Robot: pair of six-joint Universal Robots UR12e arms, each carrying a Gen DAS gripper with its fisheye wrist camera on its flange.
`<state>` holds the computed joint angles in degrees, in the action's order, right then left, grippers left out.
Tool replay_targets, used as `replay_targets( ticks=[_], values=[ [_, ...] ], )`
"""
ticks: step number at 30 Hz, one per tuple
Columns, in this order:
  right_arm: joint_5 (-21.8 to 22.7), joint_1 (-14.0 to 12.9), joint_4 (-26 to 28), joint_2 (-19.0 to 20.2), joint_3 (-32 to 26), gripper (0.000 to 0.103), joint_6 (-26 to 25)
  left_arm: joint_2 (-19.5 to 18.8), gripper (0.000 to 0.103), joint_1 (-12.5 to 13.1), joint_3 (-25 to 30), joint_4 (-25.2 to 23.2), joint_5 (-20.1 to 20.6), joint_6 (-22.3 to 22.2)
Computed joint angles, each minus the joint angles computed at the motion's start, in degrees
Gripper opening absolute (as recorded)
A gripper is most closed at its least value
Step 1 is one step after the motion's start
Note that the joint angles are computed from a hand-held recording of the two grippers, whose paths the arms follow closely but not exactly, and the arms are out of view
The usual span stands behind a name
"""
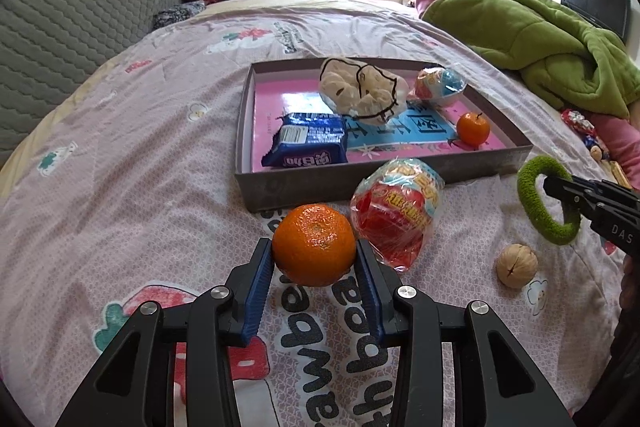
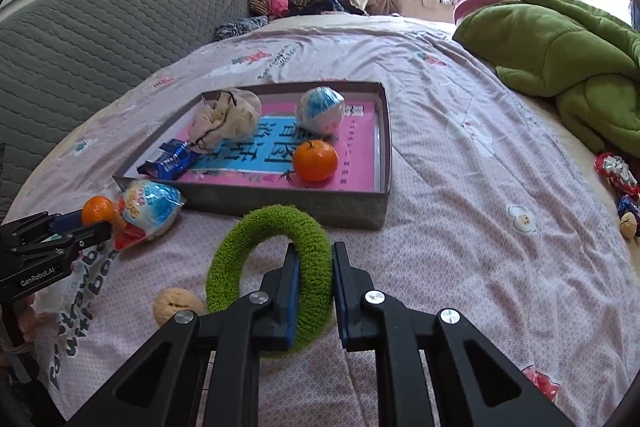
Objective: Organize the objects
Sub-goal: 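Lift the green ring with the right gripper while the left lifts the orange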
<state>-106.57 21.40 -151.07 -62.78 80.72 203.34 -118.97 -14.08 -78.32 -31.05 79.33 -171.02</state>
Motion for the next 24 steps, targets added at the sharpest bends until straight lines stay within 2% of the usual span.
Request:
replay_targets(
  ticks=[11, 24],
  values=[
    [-1.3, 0.6, -3.5, -0.5, -0.2, 0.015, -1.9, 1.3, 0.042, -0.2, -0.4, 2.1, 0.4, -0.1],
    [-2.7, 0.6, -8.6, -0.6, -2.3, 0.015, -4.5, 1.2, 0.042, -1.2, 2.2, 4.0, 0.7, -0.5]
  ],
)
